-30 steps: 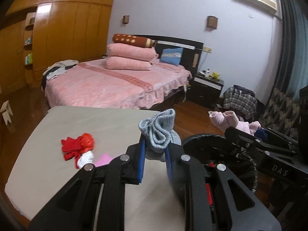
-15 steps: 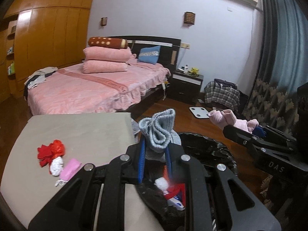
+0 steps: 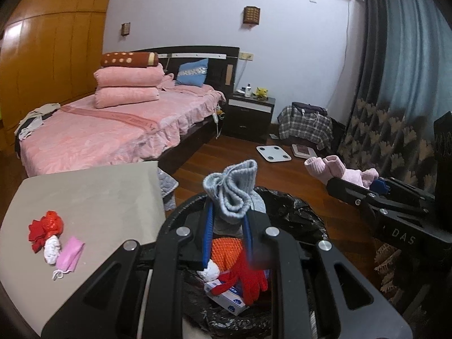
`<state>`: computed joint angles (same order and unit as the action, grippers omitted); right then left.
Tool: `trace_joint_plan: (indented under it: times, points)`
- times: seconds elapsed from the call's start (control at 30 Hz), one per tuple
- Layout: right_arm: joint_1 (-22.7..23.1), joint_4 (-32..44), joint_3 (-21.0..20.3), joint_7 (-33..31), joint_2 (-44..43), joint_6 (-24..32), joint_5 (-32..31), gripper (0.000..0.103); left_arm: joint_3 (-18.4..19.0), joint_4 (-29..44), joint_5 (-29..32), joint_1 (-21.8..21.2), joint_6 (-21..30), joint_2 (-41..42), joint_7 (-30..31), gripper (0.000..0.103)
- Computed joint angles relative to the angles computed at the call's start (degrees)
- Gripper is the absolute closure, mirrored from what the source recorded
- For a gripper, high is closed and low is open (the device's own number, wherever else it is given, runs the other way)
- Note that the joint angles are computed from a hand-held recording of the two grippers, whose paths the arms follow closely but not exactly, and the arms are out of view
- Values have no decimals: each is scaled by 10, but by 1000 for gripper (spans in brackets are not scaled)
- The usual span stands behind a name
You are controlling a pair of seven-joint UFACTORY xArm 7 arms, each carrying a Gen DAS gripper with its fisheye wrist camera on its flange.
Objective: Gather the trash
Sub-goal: 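Carry the grey and pink socks over the bin and open both tools, then move both open tools back over the table toward the red bag and mask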
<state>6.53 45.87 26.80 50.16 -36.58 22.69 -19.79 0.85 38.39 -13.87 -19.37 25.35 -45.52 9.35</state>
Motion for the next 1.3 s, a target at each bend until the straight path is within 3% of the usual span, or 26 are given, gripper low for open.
trace_joint_plan:
  times: [0.5,0.53,0.57,0.6,0.63,0.7,0.87,0.9,1.03,1.3]
  points:
    - [5,-30,-24,-4,24,-2,7,54,3,18,-23,-36,-24,86,25,84]
    - [3,-29,-24,-5,30,1,4,52,7,21,-27,-40,-20,91,29,81]
    - [2,-26,-24,-7,34,5,2,51,11,23,-33,-43,-18,95,34,72]
    - [2,-26,-25,-8,37,7,0,46,16,23,-40,-45,-18,95,39,56]
    - [2,-27,-25,-7,39,9,-2,43,17,22,-45,-44,-19,96,40,50]
    - [0,-27,-22,1,38,15,-8,26,17,19,-50,-40,-20,93,42,46]
    - [0,-32,-21,18,25,15,-14,6,11,13,-37,-8,-16,75,36,25]
    - [3,-32,-22,19,23,14,-13,6,10,11,-32,1,-13,68,33,20]
    - [11,-25,-23,17,22,10,-8,6,12,6,-11,30,3,37,23,14]
    - [9,18,10,34,58,-19,-14,6,32,3,18,82,35,-18,13,12]
